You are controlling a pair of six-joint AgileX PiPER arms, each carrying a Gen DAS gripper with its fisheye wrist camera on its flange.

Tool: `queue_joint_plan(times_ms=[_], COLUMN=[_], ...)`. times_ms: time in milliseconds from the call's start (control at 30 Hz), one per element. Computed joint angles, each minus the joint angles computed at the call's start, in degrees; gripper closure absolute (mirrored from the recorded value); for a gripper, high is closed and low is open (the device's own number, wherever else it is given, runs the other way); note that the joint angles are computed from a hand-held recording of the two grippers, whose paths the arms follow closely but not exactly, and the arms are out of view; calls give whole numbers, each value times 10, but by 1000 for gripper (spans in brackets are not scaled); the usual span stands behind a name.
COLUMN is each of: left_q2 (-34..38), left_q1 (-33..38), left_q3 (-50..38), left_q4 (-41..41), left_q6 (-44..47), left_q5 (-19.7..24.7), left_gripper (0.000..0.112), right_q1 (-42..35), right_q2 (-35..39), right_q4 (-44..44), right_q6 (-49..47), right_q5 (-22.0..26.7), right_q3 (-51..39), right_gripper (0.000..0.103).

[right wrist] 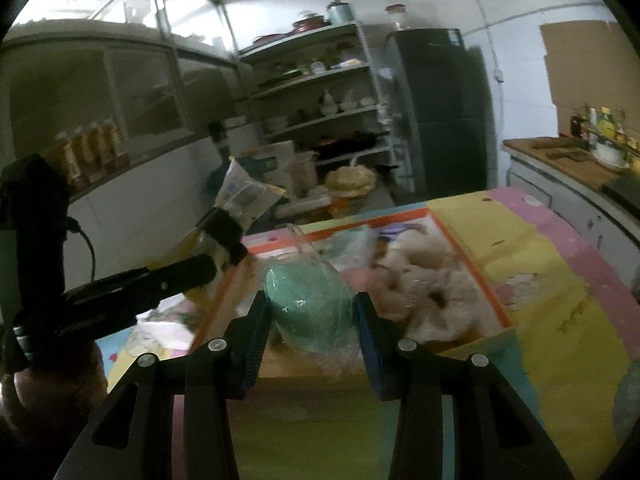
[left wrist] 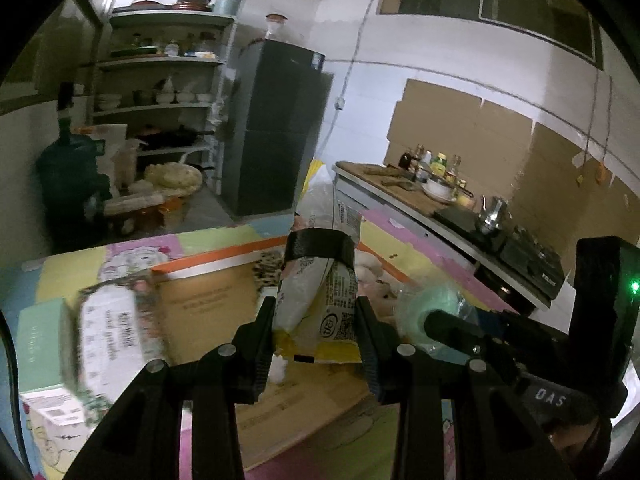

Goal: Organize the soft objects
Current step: 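Carry the green ball with the right tool while the left tool carries the snack bag to the box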

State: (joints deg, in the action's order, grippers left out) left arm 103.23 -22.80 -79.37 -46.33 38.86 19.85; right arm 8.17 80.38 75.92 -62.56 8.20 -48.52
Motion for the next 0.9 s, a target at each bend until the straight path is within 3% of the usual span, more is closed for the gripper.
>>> queue_joint_plan(times_ms=[433, 900], left_q2=[73, 129], left_q1=[-45, -59], left_q3=[-86, -155], left_q4=[131, 212], left_q6=[-131, -216], left_q5=[14, 44], left_gripper=[74, 74], right_q1=[-117, -166], right_q2=[40, 111], right_q4=[147, 135], right_q6=[-160, -147], right_q5=[61, 98], right_q3=[-10, -64], right_gripper=[60, 60])
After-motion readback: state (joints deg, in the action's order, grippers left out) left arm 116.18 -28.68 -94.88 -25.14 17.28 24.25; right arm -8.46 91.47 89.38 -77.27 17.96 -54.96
